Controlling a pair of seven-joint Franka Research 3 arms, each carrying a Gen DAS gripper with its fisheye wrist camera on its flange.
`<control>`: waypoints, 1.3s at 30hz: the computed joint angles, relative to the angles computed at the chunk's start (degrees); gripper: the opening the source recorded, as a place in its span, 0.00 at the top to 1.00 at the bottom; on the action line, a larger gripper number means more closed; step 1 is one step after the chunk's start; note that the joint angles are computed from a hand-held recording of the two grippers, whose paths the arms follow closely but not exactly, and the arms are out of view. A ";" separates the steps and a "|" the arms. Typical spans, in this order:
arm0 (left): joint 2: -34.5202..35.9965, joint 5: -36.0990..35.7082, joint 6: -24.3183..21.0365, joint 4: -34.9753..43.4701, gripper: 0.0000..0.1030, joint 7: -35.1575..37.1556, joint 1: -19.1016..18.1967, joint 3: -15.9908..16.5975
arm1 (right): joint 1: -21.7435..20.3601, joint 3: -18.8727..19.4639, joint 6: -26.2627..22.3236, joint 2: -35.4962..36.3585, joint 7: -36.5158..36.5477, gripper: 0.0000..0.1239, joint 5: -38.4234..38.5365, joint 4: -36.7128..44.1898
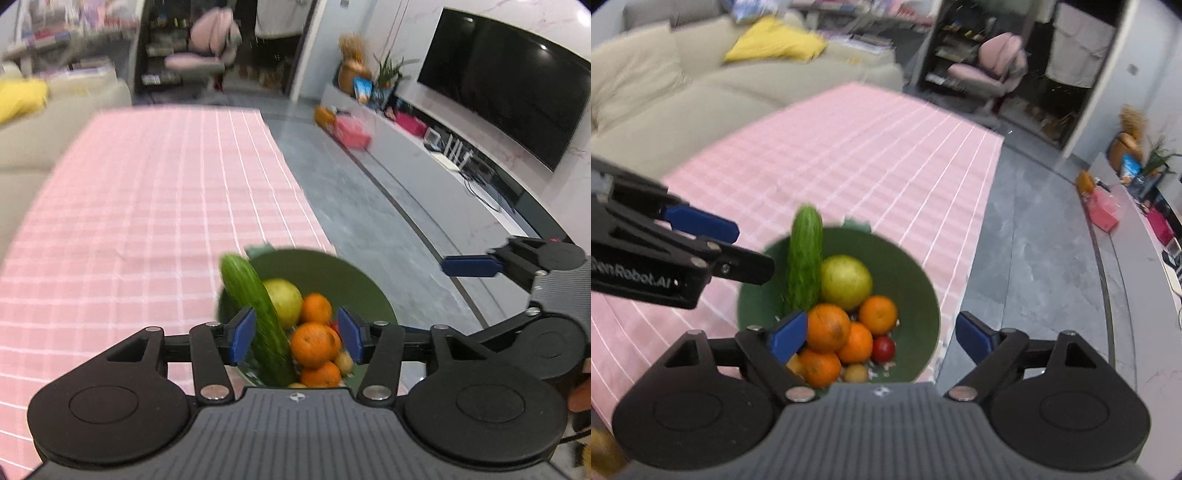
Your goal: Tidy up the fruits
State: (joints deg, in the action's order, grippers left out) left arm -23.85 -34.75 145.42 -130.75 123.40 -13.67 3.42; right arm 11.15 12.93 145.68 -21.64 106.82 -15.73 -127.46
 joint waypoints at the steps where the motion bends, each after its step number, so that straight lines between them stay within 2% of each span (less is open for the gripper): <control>1: -1.27 0.11 1.50 -0.94 0.38 0.16 0.17 -0.32 | -0.23 0.40 1.01 -1.24 1.77 0.29 -0.10 -0.76; 5: -5.34 1.33 5.61 -3.93 0.33 0.01 -0.63 0.11 | -1.97 2.81 5.05 -5.72 9.08 0.25 -0.29 -3.67; 12: -12.05 8.02 11.85 -9.36 0.27 -3.40 -1.76 1.27 | -5.41 8.79 7.54 -12.75 19.09 0.24 -1.46 -7.99; 16: -15.11 12.03 15.95 -12.88 0.14 -5.72 -1.73 1.55 | -8.98 13.14 7.59 -16.80 26.65 0.20 -2.79 -9.82; 24: -20.05 21.90 21.21 -19.13 0.13 -11.54 2.43 -1.33 | -10.73 18.01 7.00 -21.55 37.04 0.20 -2.76 -12.63; 26: -21.16 23.26 21.89 -20.52 0.13 -12.31 1.95 -0.45 | -10.40 18.71 6.79 -21.71 37.99 0.20 -3.03 -13.04; 30: -22.00 25.68 20.72 -22.08 0.13 -15.64 2.04 0.42 | -9.11 19.66 5.57 -20.97 39.01 0.20 -3.59 -13.37; 35: -20.83 28.91 15.17 -21.90 0.13 -18.54 1.41 2.25 | -7.37 20.03 3.77 -18.69 38.19 0.20 -5.97 -13.07; 39: -20.02 31.53 12.83 -21.86 0.13 -20.36 2.96 1.37 | -6.10 19.24 2.97 -16.88 38.16 0.20 -7.42 -12.84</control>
State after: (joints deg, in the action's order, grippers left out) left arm -43.87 -3.22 158.25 -152.62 103.04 -10.71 4.78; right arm 5.05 32.18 148.65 -38.52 144.99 -23.15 -140.31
